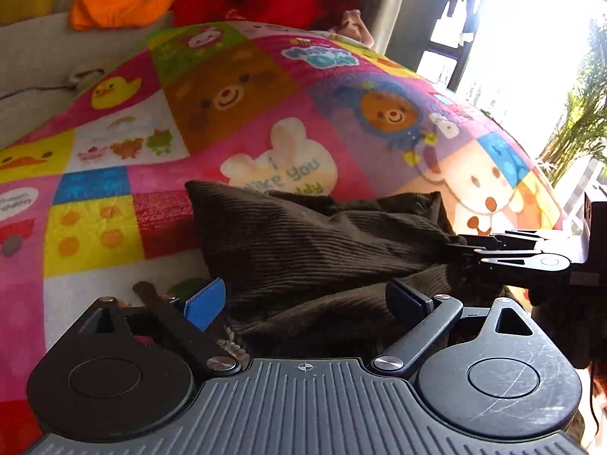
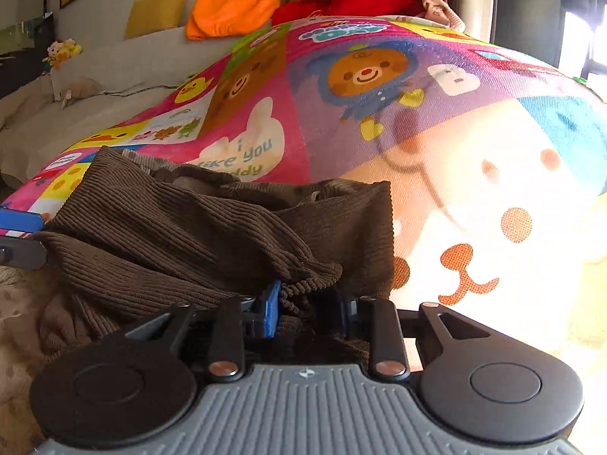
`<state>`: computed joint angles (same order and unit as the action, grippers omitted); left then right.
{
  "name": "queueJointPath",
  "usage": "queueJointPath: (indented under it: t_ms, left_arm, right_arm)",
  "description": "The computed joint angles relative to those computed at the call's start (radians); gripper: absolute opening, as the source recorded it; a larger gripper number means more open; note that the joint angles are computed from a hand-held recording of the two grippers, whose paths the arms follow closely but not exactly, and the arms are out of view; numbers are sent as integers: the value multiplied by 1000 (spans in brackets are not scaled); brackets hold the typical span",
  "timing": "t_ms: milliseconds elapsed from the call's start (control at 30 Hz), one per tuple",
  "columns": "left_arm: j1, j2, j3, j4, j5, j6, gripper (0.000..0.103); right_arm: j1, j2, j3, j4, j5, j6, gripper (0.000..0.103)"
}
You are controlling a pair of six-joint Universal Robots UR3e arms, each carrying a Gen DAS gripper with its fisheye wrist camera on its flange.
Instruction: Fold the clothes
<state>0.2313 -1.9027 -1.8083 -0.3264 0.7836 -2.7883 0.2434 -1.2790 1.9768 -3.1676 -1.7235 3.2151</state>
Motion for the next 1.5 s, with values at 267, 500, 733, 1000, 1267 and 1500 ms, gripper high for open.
queueJointPath:
  t_ms: [267, 500, 733, 1000, 1267, 1500]
  left_arm:
    - [-35, -349, 632, -447, 21, -217, 95]
    - [-68, -515, 825, -475, 57, -287, 80]
    - [-55, -447, 689, -372, 72, -272, 15]
    - [102, 13, 142, -270, -128, -17, 11]
    - [438, 643, -324, -877, -243, 638, 17]
    - [792, 804, -281, -1657, -116, 1221, 55]
  right_arm:
    - [-105, -43, -110, 107, 74, 65, 56]
    - [-127, 138, -299, 196, 87, 170, 50]
    - [-17, 206, -380, 178, -62, 62, 8]
    - [-12, -144, -57, 46, 19, 48, 6]
    - [162, -621, 311, 109, -72, 86, 6]
    - [369, -828, 542, 234, -218, 207, 13]
